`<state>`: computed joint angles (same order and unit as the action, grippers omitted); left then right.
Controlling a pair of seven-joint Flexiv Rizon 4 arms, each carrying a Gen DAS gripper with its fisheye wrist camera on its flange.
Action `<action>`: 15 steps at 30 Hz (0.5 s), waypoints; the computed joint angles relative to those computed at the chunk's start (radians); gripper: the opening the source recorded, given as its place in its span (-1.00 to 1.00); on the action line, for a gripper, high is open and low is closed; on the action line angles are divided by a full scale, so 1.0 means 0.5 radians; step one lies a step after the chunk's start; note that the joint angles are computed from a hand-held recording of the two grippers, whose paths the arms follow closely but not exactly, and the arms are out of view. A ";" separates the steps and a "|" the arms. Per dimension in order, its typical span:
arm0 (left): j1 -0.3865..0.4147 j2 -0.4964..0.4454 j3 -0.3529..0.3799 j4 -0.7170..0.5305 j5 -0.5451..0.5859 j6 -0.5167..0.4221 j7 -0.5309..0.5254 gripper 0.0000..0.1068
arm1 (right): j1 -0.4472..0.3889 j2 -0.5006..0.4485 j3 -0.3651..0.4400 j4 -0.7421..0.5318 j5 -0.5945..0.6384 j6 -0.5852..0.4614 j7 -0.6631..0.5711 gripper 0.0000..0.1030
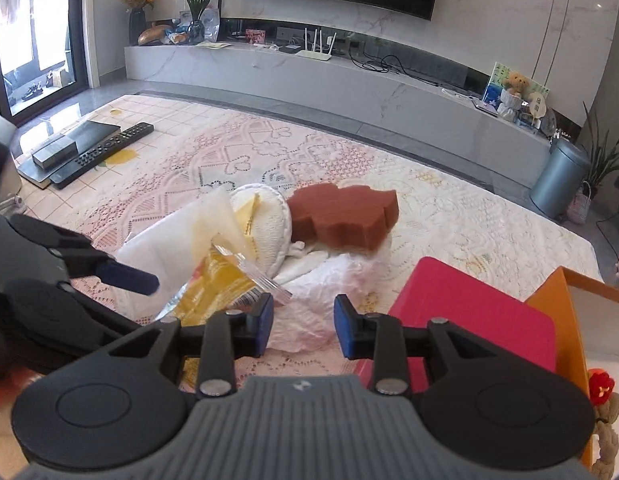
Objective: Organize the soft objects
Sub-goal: 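Reach down and grasp the yellow snack packet with the left tool, then lift the yellow packet with the left tool while the right tool grasps the brown sponge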
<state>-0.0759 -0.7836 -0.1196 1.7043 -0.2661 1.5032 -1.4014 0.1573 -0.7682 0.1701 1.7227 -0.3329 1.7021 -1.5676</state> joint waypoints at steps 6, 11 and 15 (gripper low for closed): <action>0.009 -0.045 -0.002 -0.047 -0.052 -0.064 -0.084 0.35 | -0.109 -0.057 0.148 -0.084 -0.058 -0.105 -0.101 -0.26; 0.027 0.003 -0.024 0.015 -0.056 -0.014 -0.108 -0.06 | -0.265 -0.126 0.395 -0.258 -0.040 -0.350 -0.306 -0.09; 0.150 0.090 -0.178 0.120 -0.096 0.068 -0.088 -0.09 | -0.308 -0.171 0.489 -0.444 -0.016 -0.594 -0.508 0.26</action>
<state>-0.0008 -0.7386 -0.2086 1.7641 -0.3140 1.5372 -1.4455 0.0031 -0.8536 0.4148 1.5009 -0.3411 1.4051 -1.8217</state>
